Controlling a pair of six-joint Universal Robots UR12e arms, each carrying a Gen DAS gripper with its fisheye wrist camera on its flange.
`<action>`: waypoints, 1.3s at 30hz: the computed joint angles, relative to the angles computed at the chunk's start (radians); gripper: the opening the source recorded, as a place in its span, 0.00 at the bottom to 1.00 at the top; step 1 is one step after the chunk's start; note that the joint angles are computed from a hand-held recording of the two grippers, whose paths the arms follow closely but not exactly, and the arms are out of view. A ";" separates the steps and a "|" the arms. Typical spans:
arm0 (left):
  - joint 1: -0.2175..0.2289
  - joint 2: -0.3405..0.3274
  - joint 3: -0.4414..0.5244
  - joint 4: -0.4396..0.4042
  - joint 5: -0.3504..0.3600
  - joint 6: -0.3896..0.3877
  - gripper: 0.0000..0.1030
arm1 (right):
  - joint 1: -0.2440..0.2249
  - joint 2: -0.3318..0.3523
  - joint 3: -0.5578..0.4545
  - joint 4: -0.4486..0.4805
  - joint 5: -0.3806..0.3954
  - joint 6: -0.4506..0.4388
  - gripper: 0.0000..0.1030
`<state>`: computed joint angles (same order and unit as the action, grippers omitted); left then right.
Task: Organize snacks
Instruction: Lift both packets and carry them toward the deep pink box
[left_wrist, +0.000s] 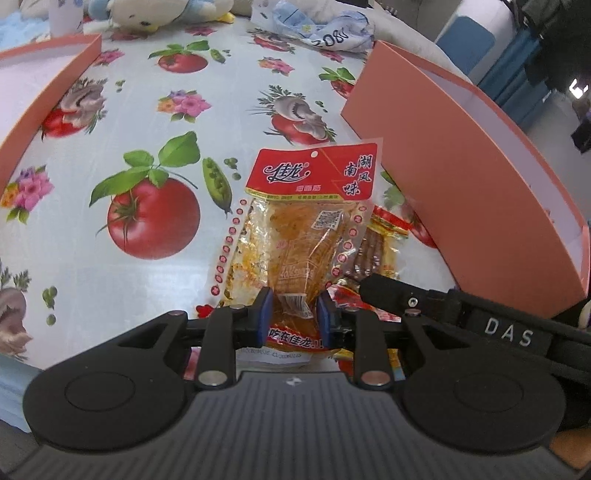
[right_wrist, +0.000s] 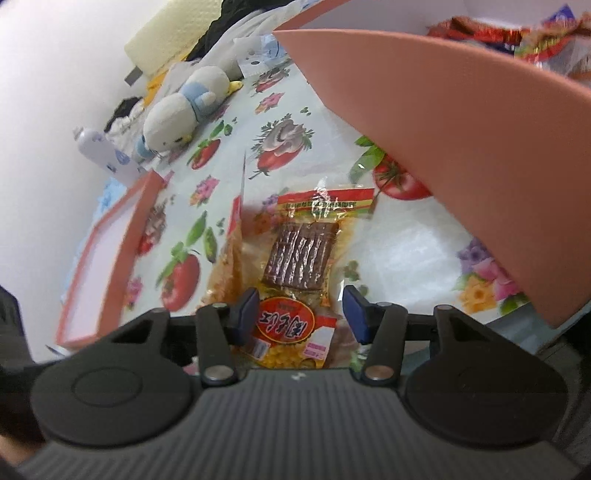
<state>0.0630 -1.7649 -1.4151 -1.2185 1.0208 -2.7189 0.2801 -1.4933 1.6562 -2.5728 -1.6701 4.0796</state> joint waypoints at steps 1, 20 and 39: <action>0.002 -0.003 0.004 -0.008 -0.006 -0.005 0.29 | -0.003 0.000 0.004 -0.015 0.009 0.007 0.49; 0.013 0.008 0.015 0.003 -0.001 -0.087 0.28 | -0.003 0.023 -0.070 0.061 0.033 -0.108 0.03; 0.038 0.151 0.014 0.064 -0.015 -0.123 0.28 | 0.072 -0.063 -0.170 0.197 -0.146 -0.251 0.03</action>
<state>0.1008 -1.6140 -1.4011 -1.1547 1.0054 -2.8419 0.3524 -1.5564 1.4860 -2.3755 -1.8157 3.8285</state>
